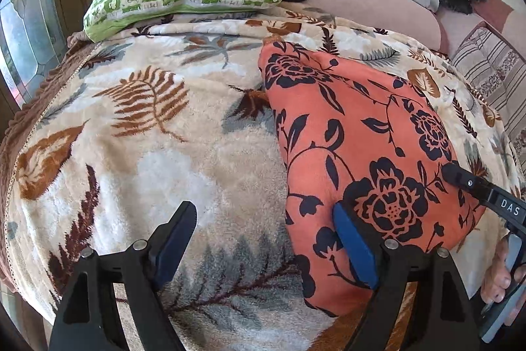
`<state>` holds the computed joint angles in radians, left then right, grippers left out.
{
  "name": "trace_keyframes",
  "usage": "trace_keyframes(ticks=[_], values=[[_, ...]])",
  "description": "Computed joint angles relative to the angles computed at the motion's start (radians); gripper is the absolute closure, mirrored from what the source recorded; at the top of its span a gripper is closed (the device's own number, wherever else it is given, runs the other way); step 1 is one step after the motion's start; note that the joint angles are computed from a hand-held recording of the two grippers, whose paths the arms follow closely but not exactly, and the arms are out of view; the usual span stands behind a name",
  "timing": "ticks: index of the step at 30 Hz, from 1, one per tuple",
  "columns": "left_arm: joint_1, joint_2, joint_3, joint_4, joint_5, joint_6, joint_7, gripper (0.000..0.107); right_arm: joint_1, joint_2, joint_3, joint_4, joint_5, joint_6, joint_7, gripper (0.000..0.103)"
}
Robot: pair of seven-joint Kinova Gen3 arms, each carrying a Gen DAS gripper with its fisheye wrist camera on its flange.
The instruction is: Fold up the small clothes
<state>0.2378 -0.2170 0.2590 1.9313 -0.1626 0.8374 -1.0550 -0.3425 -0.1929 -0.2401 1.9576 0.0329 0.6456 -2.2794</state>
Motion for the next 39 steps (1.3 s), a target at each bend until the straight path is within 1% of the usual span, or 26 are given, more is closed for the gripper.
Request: trace_keyframes(ticks=[2, 4, 5, 7, 8, 11, 13, 14, 16, 18, 19, 20, 21, 22, 23, 24, 27, 29, 31, 32, 33, 34, 35, 39], values=[[0.001, -0.001, 0.0, 0.004, -0.006, -0.006, -0.008, 0.018, -0.004, -0.008, 0.013, 0.009, -0.016, -0.03, 0.024, 0.068], [0.005, 0.0, -0.017, 0.006, 0.012, -0.012, -0.033, 0.017, 0.008, -0.012, 0.009, -0.021, -0.015, -0.001, 0.034, 0.067], [0.007, 0.001, -0.03, 0.006, 0.031, -0.014, -0.05, 0.017, 0.006, -0.017, 0.026, -0.033, -0.038, 0.001, 0.05, 0.067], [0.009, 0.004, -0.055, 0.006, 0.073, -0.019, -0.088, 0.017, -0.015, -0.024, 0.082, -0.038, -0.103, -0.037, 0.091, 0.067], [0.008, 0.007, -0.063, 0.004, 0.089, -0.02, -0.103, 0.017, -0.005, -0.011, 0.084, -0.054, -0.111, -0.045, 0.096, 0.067], [0.002, 0.015, -0.067, -0.001, 0.115, -0.02, -0.126, 0.015, 0.025, 0.072, 0.065, -0.146, -0.086, -0.028, 0.081, 0.067], [0.001, 0.021, -0.07, -0.004, 0.127, -0.02, -0.144, 0.014, 0.024, 0.14, 0.08, -0.205, -0.108, -0.021, 0.098, 0.067], [-0.001, 0.024, -0.069, -0.005, 0.128, -0.019, -0.147, 0.013, 0.024, 0.182, 0.092, -0.242, -0.137, -0.003, 0.114, 0.067], [-0.005, 0.031, -0.067, -0.008, 0.129, -0.017, -0.149, 0.01, 0.018, 0.263, 0.114, -0.307, -0.162, 0.045, 0.096, 0.068], [-0.005, 0.039, -0.084, -0.011, 0.156, -0.014, -0.172, 0.008, 0.039, 0.355, 0.104, -0.378, -0.177, 0.127, 0.082, 0.068], [-0.006, 0.044, -0.095, -0.012, 0.178, -0.012, -0.187, 0.007, 0.033, 0.383, 0.108, -0.399, -0.174, 0.151, 0.076, 0.069], [-0.008, 0.048, -0.104, -0.014, 0.196, -0.007, -0.198, 0.006, 0.009, 0.392, 0.126, -0.416, -0.154, 0.165, 0.064, 0.069], [-0.011, 0.051, -0.112, -0.015, 0.213, -0.003, -0.209, 0.005, -0.025, 0.399, 0.144, -0.446, -0.119, 0.194, 0.047, 0.066], [-0.014, 0.054, -0.121, -0.017, 0.233, 0.001, -0.222, 0.005, -0.041, 0.405, 0.147, -0.47, -0.099, 0.214, 0.045, 0.066], [-0.017, 0.057, -0.128, -0.017, 0.25, 0.004, -0.235, 0.005, -0.04, 0.406, 0.137, -0.484, -0.096, 0.217, 0.05, 0.066], [-0.02, 0.058, -0.129, -0.018, 0.259, 0.006, -0.239, 0.005, -0.021, 0.405, 0.112, -0.49, -0.109, 0.205, 0.069, 0.066], [-0.027, 0.062, -0.106, -0.021, 0.238, 0.004, -0.214, 0.004, -0.02, 0.417, 0.087, -0.526, -0.164, 0.188, 0.161, 0.066], [-0.026, 0.059, -0.083, -0.021, 0.199, -0.002, -0.183, 0.004, -0.039, 0.448, 0.075, -0.569, -0.168, 0.204, 0.212, 0.066], [-0.021, 0.056, -0.061, -0.017, 0.155, -0.013, -0.152, 0.004, -0.057, 0.505, 0.064, -0.634, -0.176, 0.264, 0.265, 0.066], [-0.02, 0.055, -0.052, -0.014, 0.135, -0.022, -0.136, 0.004, -0.068, 0.542, 0.059, -0.662, -0.168, 0.297, 0.275, 0.065], [-0.016, 0.052, -0.046, -0.008, 0.12, -0.034, -0.124, 0.004, -0.093, 0.564, 0.073, -0.672, -0.144, 0.314, 0.269, 0.065], [-0.012, 0.05, -0.048, -0.004, 0.117, -0.041, -0.124, 0.004, -0.116, 0.568, 0.091, -0.674, -0.125, 0.315, 0.265, 0.065], [-0.008, 0.048, -0.052, 0.002, 0.121, -0.051, -0.128, 0.004, -0.12, 0.562, 0.096, -0.664, -0.122, 0.299, 0.273, 0.065], [0.004, 0.046, -0.084, 0.02, 0.178, -0.08, -0.17, 0.004, -0.071, 0.519, 0.088, -0.619, -0.2, 0.279, 0.271, 0.066]])
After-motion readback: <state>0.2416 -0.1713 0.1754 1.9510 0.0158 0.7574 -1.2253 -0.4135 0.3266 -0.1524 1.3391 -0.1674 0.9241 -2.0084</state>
